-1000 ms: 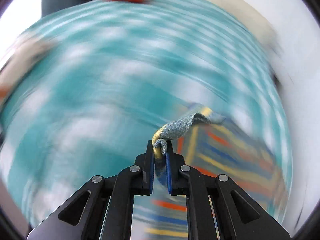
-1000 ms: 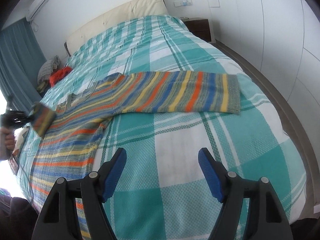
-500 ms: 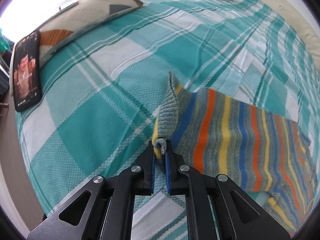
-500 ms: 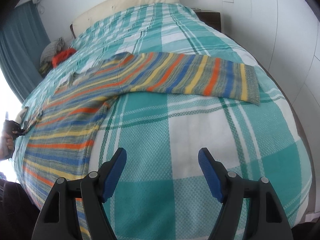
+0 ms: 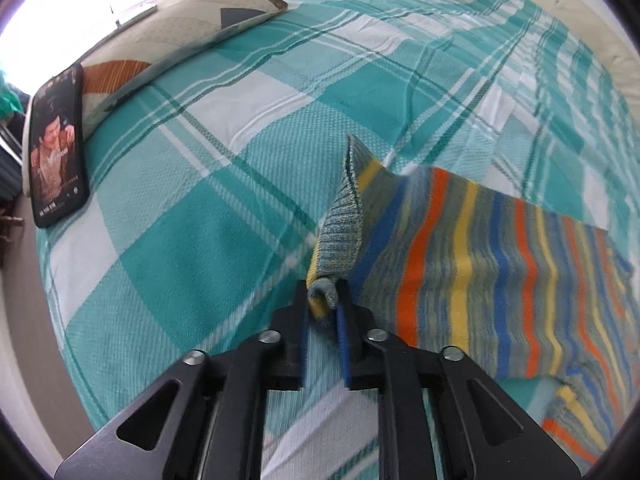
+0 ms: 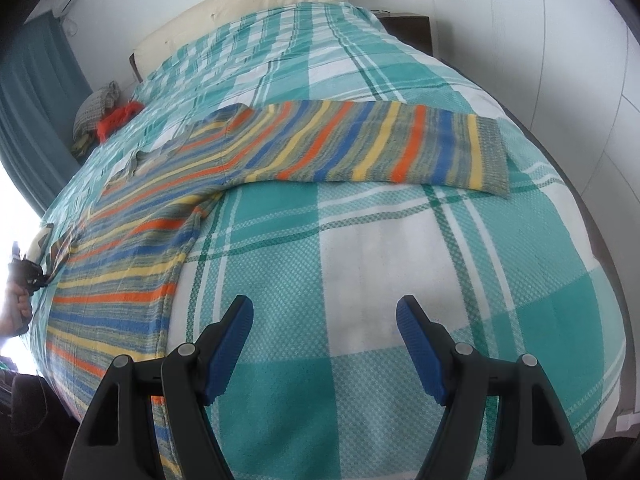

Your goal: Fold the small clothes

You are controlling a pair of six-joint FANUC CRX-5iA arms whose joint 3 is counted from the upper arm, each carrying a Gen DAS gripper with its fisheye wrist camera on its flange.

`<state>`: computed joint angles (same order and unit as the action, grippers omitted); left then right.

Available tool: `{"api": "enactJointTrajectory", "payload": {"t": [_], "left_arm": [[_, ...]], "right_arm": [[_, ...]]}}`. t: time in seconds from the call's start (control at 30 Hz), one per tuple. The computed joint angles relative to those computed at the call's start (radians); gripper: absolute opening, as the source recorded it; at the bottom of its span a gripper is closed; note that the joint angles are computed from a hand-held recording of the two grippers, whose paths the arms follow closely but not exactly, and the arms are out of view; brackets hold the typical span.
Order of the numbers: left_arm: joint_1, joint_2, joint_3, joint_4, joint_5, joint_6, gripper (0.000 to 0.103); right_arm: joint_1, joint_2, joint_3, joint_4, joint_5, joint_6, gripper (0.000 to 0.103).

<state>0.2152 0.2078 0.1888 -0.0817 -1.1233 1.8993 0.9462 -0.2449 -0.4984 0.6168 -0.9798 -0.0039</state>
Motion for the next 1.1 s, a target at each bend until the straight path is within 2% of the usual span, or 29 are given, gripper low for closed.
{"api": "enactJointTrajectory", "payload": {"t": [0.03,0.07,0.13,0.17,0.23,0.3,0.33,0.37,0.43,0.47,0.5,0.53,0.57,0.63,0.7,0.83,0.9,0.93,0.97,1.0,1.1], "left_arm": [[0.009,-0.019,-0.021,0.017,0.008,-0.011,0.023],[0.016,-0.045,-0.046,0.029,0.013,-0.023,0.038],[0.029,-0.120,-0.119,0.047,0.042,-0.056,0.062],[0.036,-0.164,-0.166,0.063,0.071,-0.079,0.066],[0.049,-0.250,-0.261,0.103,0.108,-0.141,0.066],[0.061,-0.323,-0.346,0.149,0.130,-0.185,0.066],[0.067,-0.352,-0.382,0.172,0.139,-0.203,0.066],[0.073,-0.385,-0.423,0.193,0.147,-0.220,0.066],[0.075,-0.415,-0.461,0.206,0.151,-0.234,0.066],[0.075,-0.432,-0.483,0.212,0.154,-0.247,0.066],[0.076,-0.439,-0.494,0.211,0.156,-0.259,0.067],[0.073,-0.450,-0.505,0.196,0.158,-0.263,0.067],[0.071,-0.463,-0.517,0.181,0.165,-0.267,0.067],[0.078,-0.477,-0.532,0.176,0.169,-0.265,0.067],[0.098,-0.488,-0.553,0.220,0.189,-0.288,0.067],[0.084,-0.490,-0.550,0.192,0.197,-0.249,0.071],[0.082,-0.501,-0.555,0.188,0.201,-0.232,0.073],[0.079,-0.510,-0.560,0.181,0.207,-0.220,0.078],[0.073,-0.521,-0.565,0.169,0.217,-0.203,0.082],[0.070,-0.532,-0.573,0.165,0.227,-0.193,0.083],[0.057,-0.539,-0.584,0.170,0.249,-0.199,0.086]], "right_arm": [[0.000,-0.003,0.000,0.002,0.001,-0.002,0.074],[0.000,-0.004,0.001,0.002,0.006,-0.002,0.074],[-0.007,-0.013,0.002,-0.002,0.058,0.016,0.074],[-0.019,-0.016,0.007,-0.025,0.115,0.049,0.074],[-0.055,0.005,0.037,-0.105,0.226,0.132,0.070],[-0.100,0.058,0.093,-0.214,0.311,0.231,0.058],[-0.133,0.106,0.143,-0.295,0.344,0.302,0.056],[-0.155,0.146,0.179,-0.335,0.360,0.339,0.051],[-0.193,0.229,0.257,-0.411,0.374,0.416,0.050],[-0.208,0.259,0.290,-0.457,0.378,0.465,0.043],[-0.220,0.298,0.335,-0.507,0.365,0.537,0.016],[-0.221,0.326,0.373,-0.505,0.300,0.561,0.005],[-0.215,0.342,0.391,-0.483,0.248,0.543,0.004],[-0.200,0.321,0.370,-0.447,0.216,0.451,0.004],[-0.185,0.307,0.348,-0.408,0.200,0.405,0.004],[-0.177,0.290,0.295,-0.366,0.261,0.330,0.004],[-0.175,0.263,0.260,-0.358,0.305,0.309,0.016],[-0.167,0.248,0.242,-0.335,0.314,0.288,0.020],[-0.155,0.229,0.217,-0.292,0.312,0.261,0.029],[-0.136,0.209,0.194,-0.242,0.297,0.231,0.037],[-0.045,0.141,0.118,-0.056,0.173,0.124,0.053]]}}
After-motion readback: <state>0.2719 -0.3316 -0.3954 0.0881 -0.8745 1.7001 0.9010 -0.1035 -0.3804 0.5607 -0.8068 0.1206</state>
